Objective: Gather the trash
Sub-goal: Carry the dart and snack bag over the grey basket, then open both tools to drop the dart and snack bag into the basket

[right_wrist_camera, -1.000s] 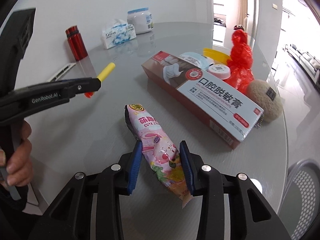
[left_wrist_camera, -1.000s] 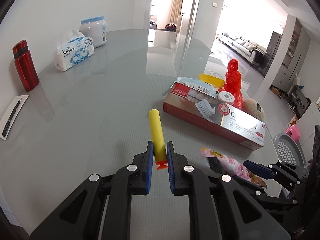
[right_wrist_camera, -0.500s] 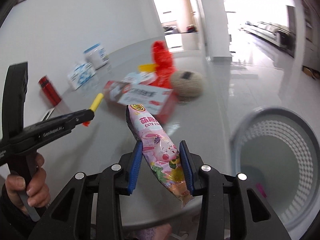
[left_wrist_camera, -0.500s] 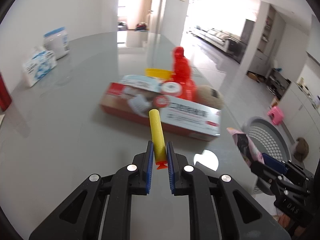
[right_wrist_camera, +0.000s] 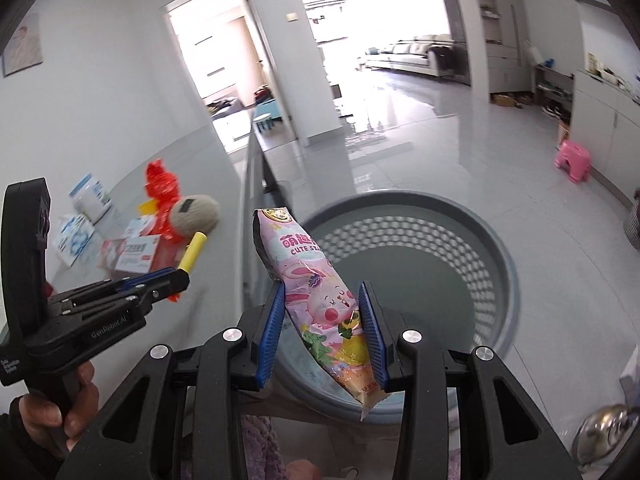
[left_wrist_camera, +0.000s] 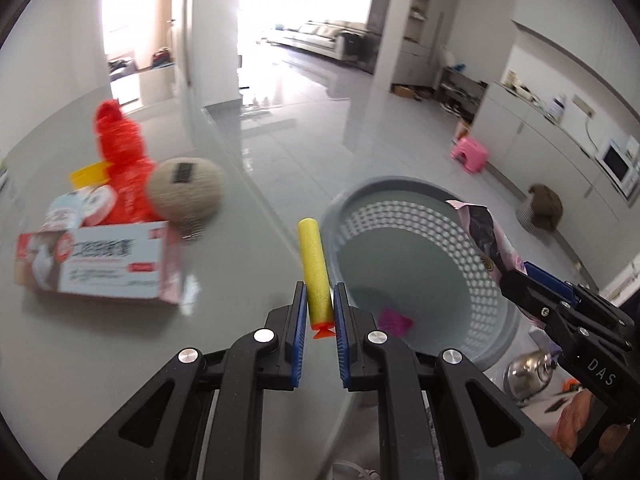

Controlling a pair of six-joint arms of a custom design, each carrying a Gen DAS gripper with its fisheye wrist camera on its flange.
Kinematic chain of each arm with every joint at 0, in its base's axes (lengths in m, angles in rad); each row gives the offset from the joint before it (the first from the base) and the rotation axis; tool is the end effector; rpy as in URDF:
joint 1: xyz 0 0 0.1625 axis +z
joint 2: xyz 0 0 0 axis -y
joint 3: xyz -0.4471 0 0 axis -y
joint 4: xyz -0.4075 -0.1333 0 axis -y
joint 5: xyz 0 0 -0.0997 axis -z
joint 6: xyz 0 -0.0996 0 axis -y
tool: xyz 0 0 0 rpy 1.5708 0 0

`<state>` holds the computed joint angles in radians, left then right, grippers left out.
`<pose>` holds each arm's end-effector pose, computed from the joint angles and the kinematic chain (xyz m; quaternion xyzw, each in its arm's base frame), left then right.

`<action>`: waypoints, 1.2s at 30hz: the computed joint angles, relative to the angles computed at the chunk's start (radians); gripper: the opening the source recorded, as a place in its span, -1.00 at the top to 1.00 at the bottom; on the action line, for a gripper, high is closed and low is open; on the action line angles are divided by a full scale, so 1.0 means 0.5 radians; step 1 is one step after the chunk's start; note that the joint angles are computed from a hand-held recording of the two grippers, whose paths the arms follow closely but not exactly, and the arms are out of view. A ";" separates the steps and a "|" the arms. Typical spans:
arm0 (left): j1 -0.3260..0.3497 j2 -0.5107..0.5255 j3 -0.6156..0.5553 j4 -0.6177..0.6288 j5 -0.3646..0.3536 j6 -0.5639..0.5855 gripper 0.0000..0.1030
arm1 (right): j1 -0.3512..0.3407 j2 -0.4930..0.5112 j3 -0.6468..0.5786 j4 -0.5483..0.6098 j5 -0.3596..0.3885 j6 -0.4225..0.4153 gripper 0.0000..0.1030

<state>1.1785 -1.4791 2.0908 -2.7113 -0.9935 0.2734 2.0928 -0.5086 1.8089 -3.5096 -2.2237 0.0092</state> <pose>-0.0188 -0.5363 0.3520 0.2320 0.8988 -0.2664 0.2594 0.3755 -0.5069 -0.0166 0.1307 -0.8954 0.3668 0.2158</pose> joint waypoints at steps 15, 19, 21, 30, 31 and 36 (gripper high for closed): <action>-0.057 0.266 -0.069 0.059 -0.063 0.028 0.73 | -0.138 -0.128 0.186 -0.125 -0.040 0.132 0.29; -0.071 0.323 -0.096 0.069 -0.037 -0.010 0.73 | -0.157 -0.131 0.186 -0.133 -0.010 0.133 0.29; -0.072 0.349 -0.107 0.063 -0.023 -0.027 0.73 | -0.171 -0.135 0.189 -0.134 0.006 0.140 0.29; -0.073 0.370 -0.118 0.063 -0.009 -0.025 0.73 | -0.238 -0.138 0.161 -0.043 0.080 0.204 0.28; -0.073 0.371 -0.117 0.065 -0.010 -0.021 0.73 | -0.241 -0.137 0.155 -0.038 0.080 0.203 0.27; -0.070 0.378 -0.126 0.084 0.006 -0.026 0.73 | -0.263 -0.127 0.123 0.005 0.096 0.214 0.24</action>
<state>1.1437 -1.2902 2.0276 -2.6694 -0.9907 0.2603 1.9615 -0.5719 1.8705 -3.5073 -2.1757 0.1162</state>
